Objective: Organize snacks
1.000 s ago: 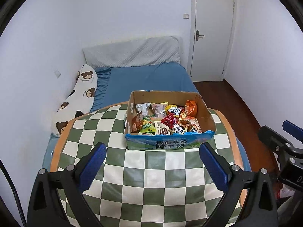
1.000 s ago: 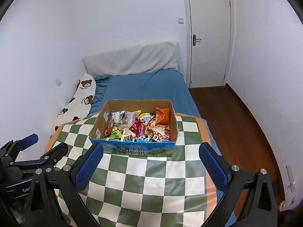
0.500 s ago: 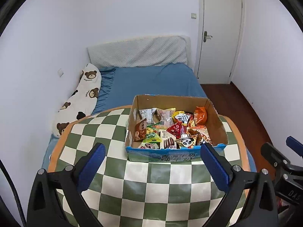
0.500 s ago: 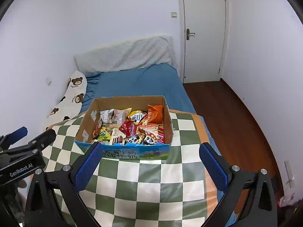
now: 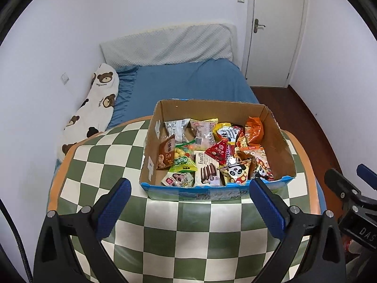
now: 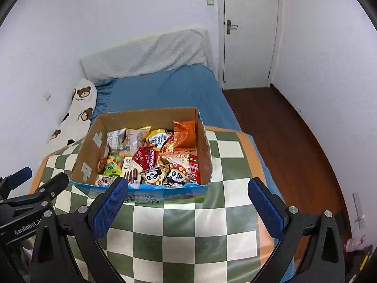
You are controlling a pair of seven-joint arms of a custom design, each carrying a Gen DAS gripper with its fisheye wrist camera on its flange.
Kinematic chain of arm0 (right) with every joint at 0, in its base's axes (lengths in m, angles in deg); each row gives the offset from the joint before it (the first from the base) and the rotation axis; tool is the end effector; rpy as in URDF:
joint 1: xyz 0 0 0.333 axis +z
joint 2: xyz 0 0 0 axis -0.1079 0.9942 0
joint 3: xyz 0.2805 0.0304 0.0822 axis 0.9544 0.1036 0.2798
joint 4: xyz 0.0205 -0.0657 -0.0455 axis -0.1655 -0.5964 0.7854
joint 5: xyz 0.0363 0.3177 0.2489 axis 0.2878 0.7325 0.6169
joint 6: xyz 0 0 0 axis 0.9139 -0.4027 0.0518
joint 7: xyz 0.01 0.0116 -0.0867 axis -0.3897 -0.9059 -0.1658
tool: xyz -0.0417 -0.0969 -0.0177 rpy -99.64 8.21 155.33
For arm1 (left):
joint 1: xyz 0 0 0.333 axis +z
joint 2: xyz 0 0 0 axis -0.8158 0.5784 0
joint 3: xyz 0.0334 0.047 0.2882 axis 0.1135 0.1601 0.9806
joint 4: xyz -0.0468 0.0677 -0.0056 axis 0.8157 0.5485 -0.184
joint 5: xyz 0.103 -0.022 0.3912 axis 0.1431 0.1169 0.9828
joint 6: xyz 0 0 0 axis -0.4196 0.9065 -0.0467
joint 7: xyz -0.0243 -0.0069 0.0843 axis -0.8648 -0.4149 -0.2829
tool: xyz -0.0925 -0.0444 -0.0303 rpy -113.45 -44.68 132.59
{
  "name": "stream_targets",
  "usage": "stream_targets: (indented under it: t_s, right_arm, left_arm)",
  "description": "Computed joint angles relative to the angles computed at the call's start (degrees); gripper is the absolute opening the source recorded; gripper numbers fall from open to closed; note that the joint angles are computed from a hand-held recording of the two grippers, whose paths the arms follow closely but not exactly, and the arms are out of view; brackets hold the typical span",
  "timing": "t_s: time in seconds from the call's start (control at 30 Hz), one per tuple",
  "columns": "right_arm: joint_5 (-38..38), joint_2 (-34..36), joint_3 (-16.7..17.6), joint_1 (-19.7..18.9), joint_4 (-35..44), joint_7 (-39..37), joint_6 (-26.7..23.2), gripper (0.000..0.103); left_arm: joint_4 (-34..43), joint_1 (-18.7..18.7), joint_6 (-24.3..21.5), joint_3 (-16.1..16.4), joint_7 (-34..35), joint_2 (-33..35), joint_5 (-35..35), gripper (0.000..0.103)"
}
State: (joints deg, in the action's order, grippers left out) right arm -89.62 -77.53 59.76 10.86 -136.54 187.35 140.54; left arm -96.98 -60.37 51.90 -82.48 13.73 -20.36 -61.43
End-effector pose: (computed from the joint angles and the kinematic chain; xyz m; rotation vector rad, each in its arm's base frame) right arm 0.5195 0.2028 0.7880 -1.9616 1.6530 -0.5610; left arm 0.5278 -0.1688 0.7069 -2.0354 1.5981 -0.5110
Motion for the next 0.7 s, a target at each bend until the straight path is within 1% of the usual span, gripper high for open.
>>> stream_targets:
  t_s: [0.37,0.7]
  right_arm:
    - [-0.29,1.41,0.12,0.28,1.11,-1.42,-0.35,0.103]
    - [-0.35,2.02,0.16,0.47,2.2,-1.76,-0.72,0.103]
  left_arm:
    - [-0.19,-0.11,0.75,0.3,0.16,0.62,-0.47,0.103]
    - [0.2,-0.01,0.29,0.49,-0.45,0.63,-0.51,0.103]
